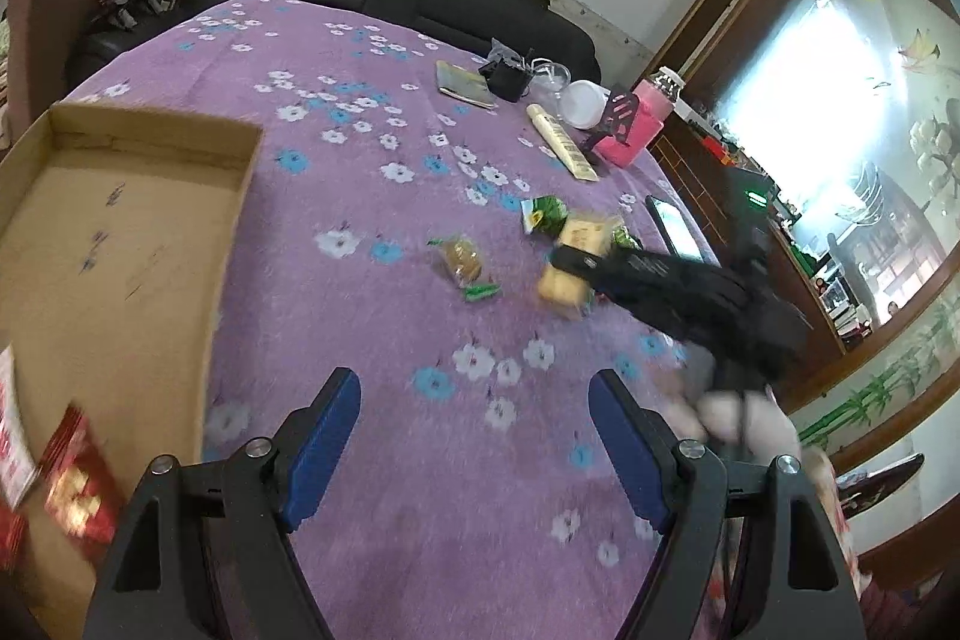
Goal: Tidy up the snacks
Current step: 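Grasp the small clear bag with the left gripper while the right grasps the biscuit bar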
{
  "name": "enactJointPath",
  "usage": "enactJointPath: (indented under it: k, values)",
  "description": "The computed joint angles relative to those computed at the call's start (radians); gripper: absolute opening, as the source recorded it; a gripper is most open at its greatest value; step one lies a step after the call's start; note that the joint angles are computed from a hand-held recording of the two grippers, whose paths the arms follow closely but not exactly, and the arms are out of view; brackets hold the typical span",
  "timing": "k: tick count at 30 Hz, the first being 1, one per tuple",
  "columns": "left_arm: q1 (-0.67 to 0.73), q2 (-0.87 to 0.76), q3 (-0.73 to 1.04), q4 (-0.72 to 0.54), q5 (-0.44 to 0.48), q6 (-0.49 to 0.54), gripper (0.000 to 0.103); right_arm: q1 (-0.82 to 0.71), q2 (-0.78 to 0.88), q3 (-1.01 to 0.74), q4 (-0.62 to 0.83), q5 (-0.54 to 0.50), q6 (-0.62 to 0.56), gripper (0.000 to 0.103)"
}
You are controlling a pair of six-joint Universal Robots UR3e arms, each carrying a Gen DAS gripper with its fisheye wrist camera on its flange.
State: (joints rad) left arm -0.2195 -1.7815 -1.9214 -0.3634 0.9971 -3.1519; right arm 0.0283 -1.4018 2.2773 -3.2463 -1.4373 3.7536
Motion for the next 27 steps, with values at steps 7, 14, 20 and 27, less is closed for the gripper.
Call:
enactJointPath:
  k: [7,14,20,27]
  values:
    - [-0.154,-0.358,0.454,-0.114,0.12,-0.073,0.068,-0.042,-0.056,0.149,-0.146,0.056,-0.037,0.008]
    - [-0.259,-0.609,0.829,-0.225,0.309,-0.064,0.067,-0.109,-0.07,0.201,-0.196,0.14,-0.06,0.008]
    - [-0.269,-0.603,0.83,-0.238,0.355,-0.023,0.025,-0.092,-0.096,0.201,-0.198,0.113,-0.07,0.008]
    - [-0.217,-0.48,0.63,-0.155,0.29,-0.035,0.018,-0.065,-0.092,0.189,-0.195,0.084,-0.063,0.008]
